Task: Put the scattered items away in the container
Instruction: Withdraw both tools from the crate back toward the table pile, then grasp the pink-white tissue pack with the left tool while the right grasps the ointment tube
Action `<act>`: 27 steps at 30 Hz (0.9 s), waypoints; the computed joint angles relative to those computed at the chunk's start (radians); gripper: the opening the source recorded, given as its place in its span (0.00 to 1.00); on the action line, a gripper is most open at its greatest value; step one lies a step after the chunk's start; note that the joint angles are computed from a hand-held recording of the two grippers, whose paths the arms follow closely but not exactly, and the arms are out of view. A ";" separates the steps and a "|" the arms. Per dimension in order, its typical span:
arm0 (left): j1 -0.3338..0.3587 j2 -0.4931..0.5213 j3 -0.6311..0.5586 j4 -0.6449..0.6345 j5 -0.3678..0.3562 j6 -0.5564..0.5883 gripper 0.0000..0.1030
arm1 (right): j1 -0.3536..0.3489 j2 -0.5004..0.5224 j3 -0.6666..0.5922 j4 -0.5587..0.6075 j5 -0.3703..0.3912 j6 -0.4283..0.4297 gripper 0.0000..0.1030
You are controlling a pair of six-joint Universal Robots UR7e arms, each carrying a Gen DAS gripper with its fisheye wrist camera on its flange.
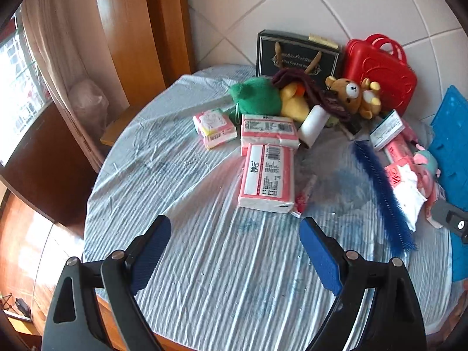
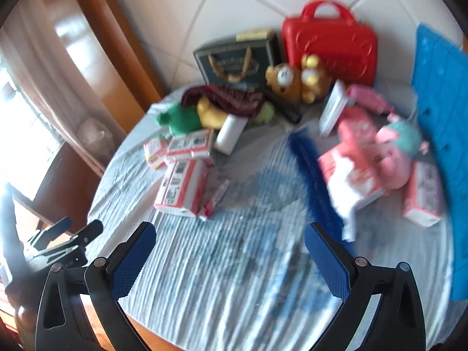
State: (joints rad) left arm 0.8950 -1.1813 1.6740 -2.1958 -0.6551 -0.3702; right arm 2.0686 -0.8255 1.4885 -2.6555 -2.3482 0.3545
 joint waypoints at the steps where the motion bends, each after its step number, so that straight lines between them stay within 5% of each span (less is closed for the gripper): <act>1: 0.018 0.016 -0.021 -0.001 -0.021 0.022 0.88 | -0.012 0.016 -0.023 0.030 0.015 0.017 1.00; 11: 0.141 0.227 -0.266 0.000 -0.215 0.325 0.88 | -0.045 0.159 -0.198 0.170 -0.091 0.247 1.00; 18: 0.167 0.352 -0.368 0.062 -0.260 0.365 0.88 | -0.066 0.160 -0.199 0.279 -0.148 0.386 1.00; 23: 0.184 0.387 -0.368 0.031 -0.179 0.384 0.88 | -0.102 0.166 -0.197 0.277 -0.119 0.370 1.00; 27: 0.215 0.365 -0.372 0.052 -0.240 0.391 0.89 | -0.131 0.217 -0.242 0.230 -0.052 0.290 1.00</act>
State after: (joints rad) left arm 1.1102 -0.8167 1.3022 -2.1437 -0.8952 0.0208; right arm 1.9379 -0.6083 1.2465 -2.4257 -2.4006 0.6440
